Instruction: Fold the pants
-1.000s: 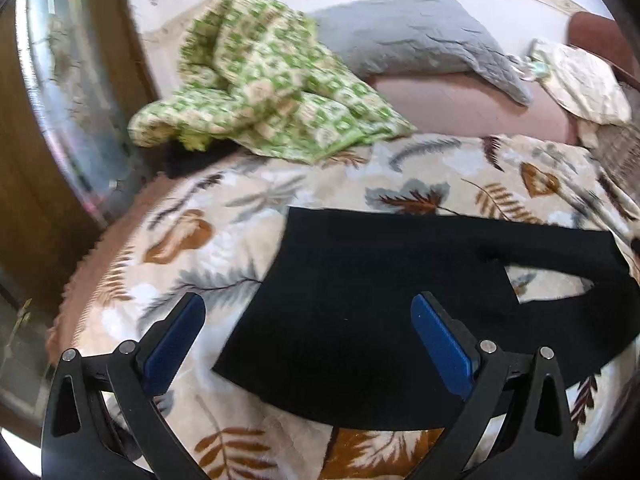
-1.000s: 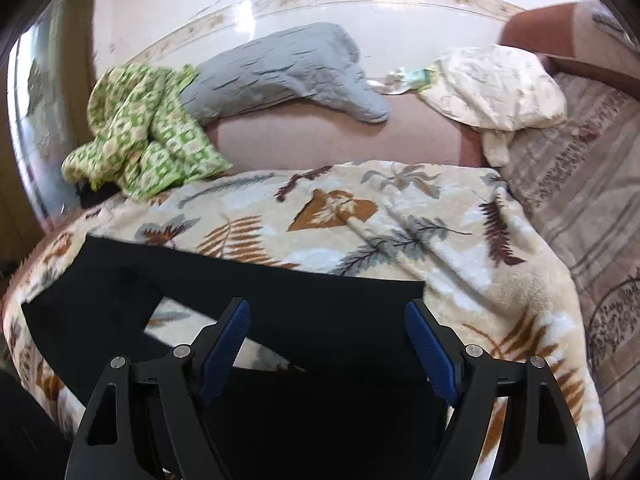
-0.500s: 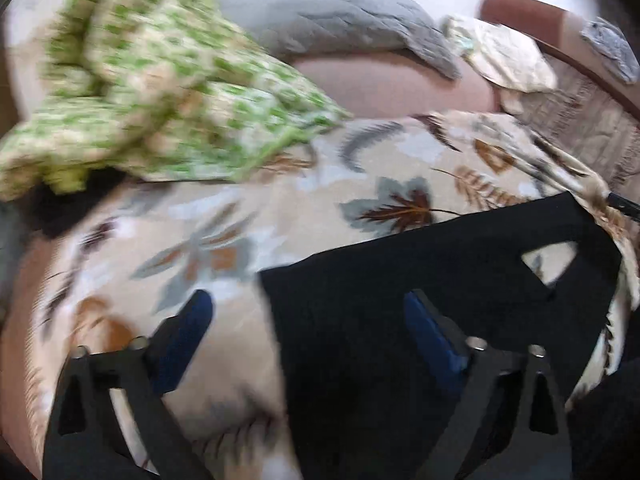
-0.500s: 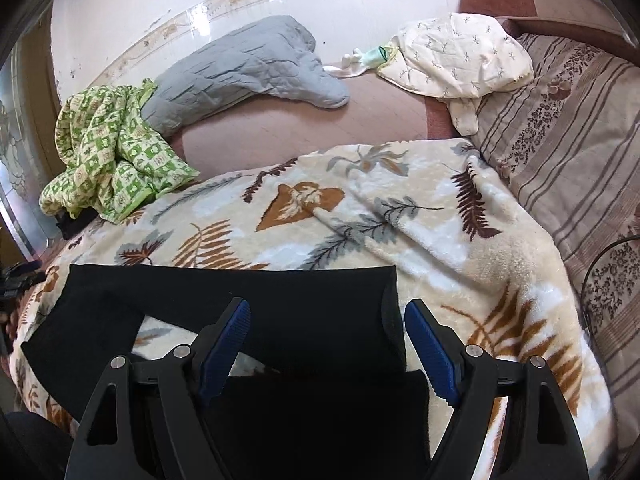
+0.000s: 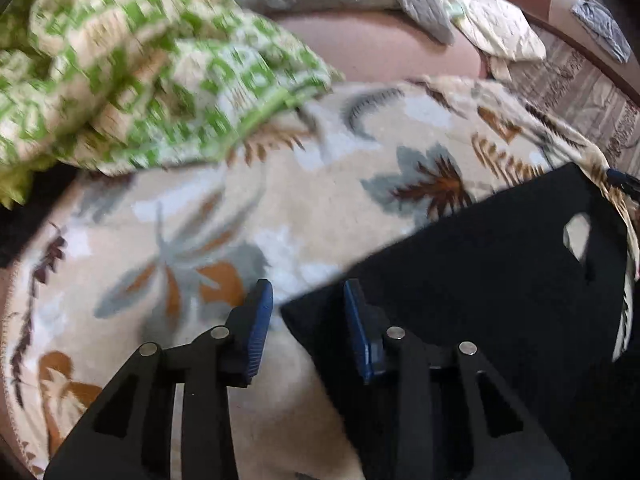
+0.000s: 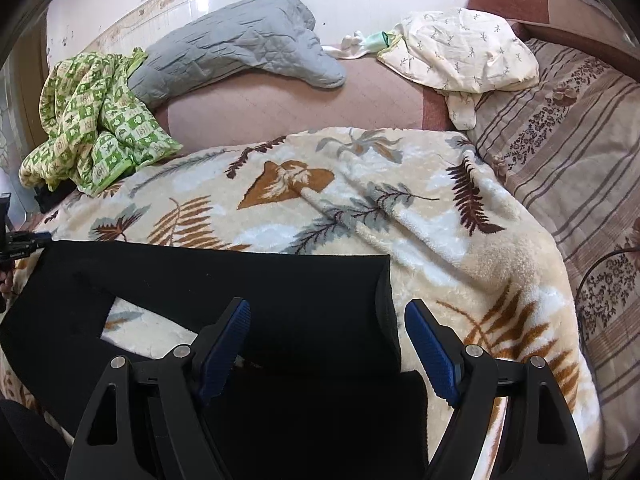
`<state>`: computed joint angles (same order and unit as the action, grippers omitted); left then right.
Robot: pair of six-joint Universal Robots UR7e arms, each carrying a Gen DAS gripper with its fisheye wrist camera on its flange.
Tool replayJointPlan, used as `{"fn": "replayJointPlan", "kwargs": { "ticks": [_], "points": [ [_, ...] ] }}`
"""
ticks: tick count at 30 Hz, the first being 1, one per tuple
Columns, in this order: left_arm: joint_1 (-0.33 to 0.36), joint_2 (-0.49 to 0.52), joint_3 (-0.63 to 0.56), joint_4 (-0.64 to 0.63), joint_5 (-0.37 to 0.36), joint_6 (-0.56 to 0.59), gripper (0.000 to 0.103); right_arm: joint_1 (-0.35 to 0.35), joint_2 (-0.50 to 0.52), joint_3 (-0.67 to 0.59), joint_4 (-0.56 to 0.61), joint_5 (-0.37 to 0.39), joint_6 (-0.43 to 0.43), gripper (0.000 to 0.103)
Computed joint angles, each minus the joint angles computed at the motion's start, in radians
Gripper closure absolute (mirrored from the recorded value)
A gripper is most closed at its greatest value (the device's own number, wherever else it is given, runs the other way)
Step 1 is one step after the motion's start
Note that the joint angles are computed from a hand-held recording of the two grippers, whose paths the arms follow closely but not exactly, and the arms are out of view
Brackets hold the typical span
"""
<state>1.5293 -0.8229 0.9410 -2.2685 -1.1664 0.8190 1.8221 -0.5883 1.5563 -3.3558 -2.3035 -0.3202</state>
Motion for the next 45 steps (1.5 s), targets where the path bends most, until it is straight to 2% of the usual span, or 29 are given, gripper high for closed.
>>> {"fn": "replayJointPlan", "kwargs": {
  "ticks": [1, 7, 8, 9, 11, 14, 16, 20, 23, 26, 28, 29, 31, 33, 35, 36, 38, 41, 45],
  "points": [
    [0.000, 0.008, -0.005, 0.007, 0.019, 0.004, 0.067, 0.000, 0.001, -0.002, 0.000, -0.002, -0.001, 0.022],
    [-0.001, 0.011, -0.017, 0.043, 0.009, -0.037, 0.066, -0.001, -0.002, 0.000, -0.044, -0.011, -0.017, 0.022],
    [-0.003, 0.007, -0.009, 0.032, 0.019, -0.037, 0.074, -0.003, -0.002, 0.001, -0.075, -0.009, -0.024, 0.022],
    [-0.005, 0.007, -0.008, 0.027, 0.029, -0.041, 0.086, -0.005, -0.004, 0.003, -0.103, -0.007, -0.028, 0.022],
    [-0.009, -0.003, 0.004, 0.014, 0.039, -0.051, 0.097, -0.013, -0.010, 0.004, -0.171, -0.005, -0.023, 0.022],
    [-0.023, -0.035, 0.067, -0.054, 0.049, -0.017, 0.099, -0.036, -0.031, 0.008, -0.215, 0.022, 0.022, 0.022],
    [-0.036, -0.064, 0.118, -0.104, 0.048, -0.002, 0.100, -0.062, -0.062, 0.003, -0.123, 0.061, 0.089, 0.023],
    [-0.063, -0.126, 0.228, -0.212, 0.026, 0.018, 0.100, -0.139, -0.143, -0.027, 0.234, 0.276, 0.237, 0.035],
    [-0.080, -0.147, 0.270, -0.271, 0.034, 0.017, 0.100, -0.177, -0.153, -0.067, 0.381, 0.356, 0.262, 0.037],
    [-0.090, -0.153, 0.281, -0.320, 0.040, 0.000, 0.100, -0.191, -0.145, -0.088, 0.435, 0.366, 0.246, 0.043],
    [-0.099, -0.148, 0.277, -0.349, 0.058, -0.008, 0.100, -0.205, -0.141, -0.094, 0.447, 0.407, 0.256, 0.052],
    [-0.102, -0.148, 0.278, -0.360, 0.064, -0.013, 0.100, -0.217, -0.137, -0.107, 0.473, 0.447, 0.262, 0.053],
    [-0.106, -0.145, 0.268, -0.352, 0.065, -0.035, 0.100, -0.218, -0.122, -0.133, 0.497, 0.432, 0.264, 0.053],
    [-0.110, -0.142, 0.269, -0.358, 0.073, -0.039, 0.100, -0.216, -0.102, -0.165, 0.533, 0.408, 0.254, 0.055],
    [-0.111, -0.142, 0.269, -0.356, 0.076, -0.034, 0.100, -0.211, -0.086, -0.193, 0.574, 0.382, 0.220, 0.092],
    [-0.112, -0.144, 0.277, -0.365, 0.079, -0.030, 0.100, -0.205, -0.084, -0.196, 0.580, 0.361, 0.195, 0.102],
    [-0.112, -0.154, 0.296, -0.385, 0.076, -0.018, 0.100, -0.188, -0.091, -0.169, 0.509, 0.338, 0.118, 0.102],
    [-0.110, -0.183, 0.341, -0.408, 0.050, 0.001, 0.100, -0.171, -0.121, -0.121, 0.405, 0.360, 0.044, 0.102],
    [-0.095, -0.258, 0.423, -0.395, -0.011, 0.044, 0.100, -0.132, -0.166, -0.042, 0.358, 0.337, -0.098, 0.102]
  ]
}}
